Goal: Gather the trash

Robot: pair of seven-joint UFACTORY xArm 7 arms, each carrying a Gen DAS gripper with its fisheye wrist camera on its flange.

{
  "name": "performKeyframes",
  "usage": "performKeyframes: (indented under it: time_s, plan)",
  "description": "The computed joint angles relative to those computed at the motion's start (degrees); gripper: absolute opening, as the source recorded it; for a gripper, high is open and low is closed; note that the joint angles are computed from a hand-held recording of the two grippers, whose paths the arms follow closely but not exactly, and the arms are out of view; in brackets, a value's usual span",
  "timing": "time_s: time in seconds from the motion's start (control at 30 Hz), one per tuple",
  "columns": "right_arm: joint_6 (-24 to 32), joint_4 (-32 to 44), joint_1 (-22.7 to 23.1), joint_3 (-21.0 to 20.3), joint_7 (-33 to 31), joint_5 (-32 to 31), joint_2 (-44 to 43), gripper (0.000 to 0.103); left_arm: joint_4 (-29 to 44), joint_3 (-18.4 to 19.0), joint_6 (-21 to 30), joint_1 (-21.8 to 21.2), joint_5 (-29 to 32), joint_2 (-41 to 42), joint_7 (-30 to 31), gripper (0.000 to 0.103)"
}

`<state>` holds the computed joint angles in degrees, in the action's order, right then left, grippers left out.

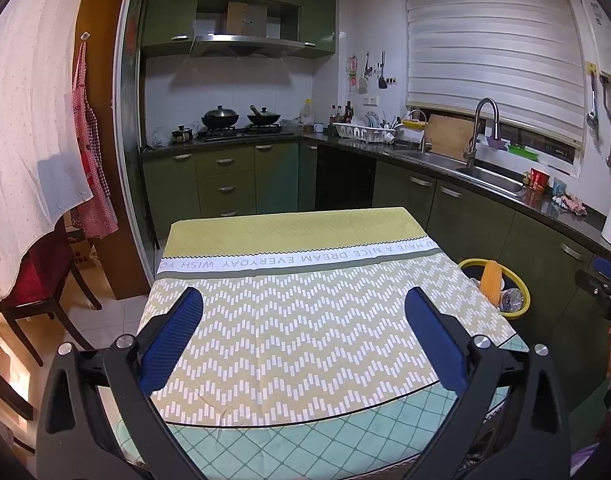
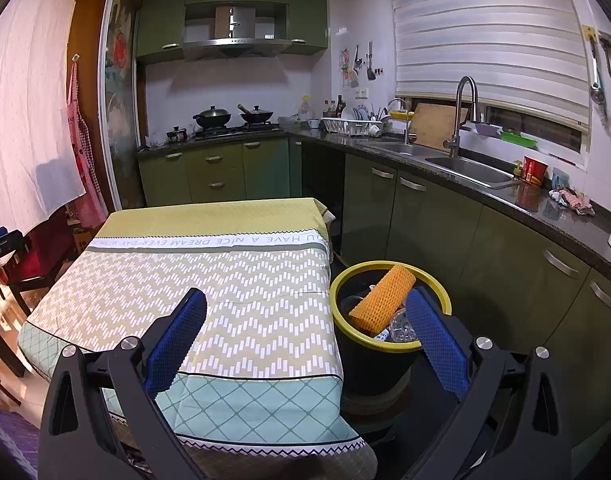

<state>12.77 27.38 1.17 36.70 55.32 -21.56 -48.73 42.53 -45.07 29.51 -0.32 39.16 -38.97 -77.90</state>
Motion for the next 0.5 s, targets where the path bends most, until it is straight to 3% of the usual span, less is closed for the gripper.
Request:
performKeyframes:
  time_s: [0.5]
  plan:
    - [-0.7, 0.4, -0.9, 0.3, 0.4, -0.4, 1.2, 0.098, 0.5, 0.8, 0.5, -0.9, 1.1, 1.6, -0.2, 0.096]
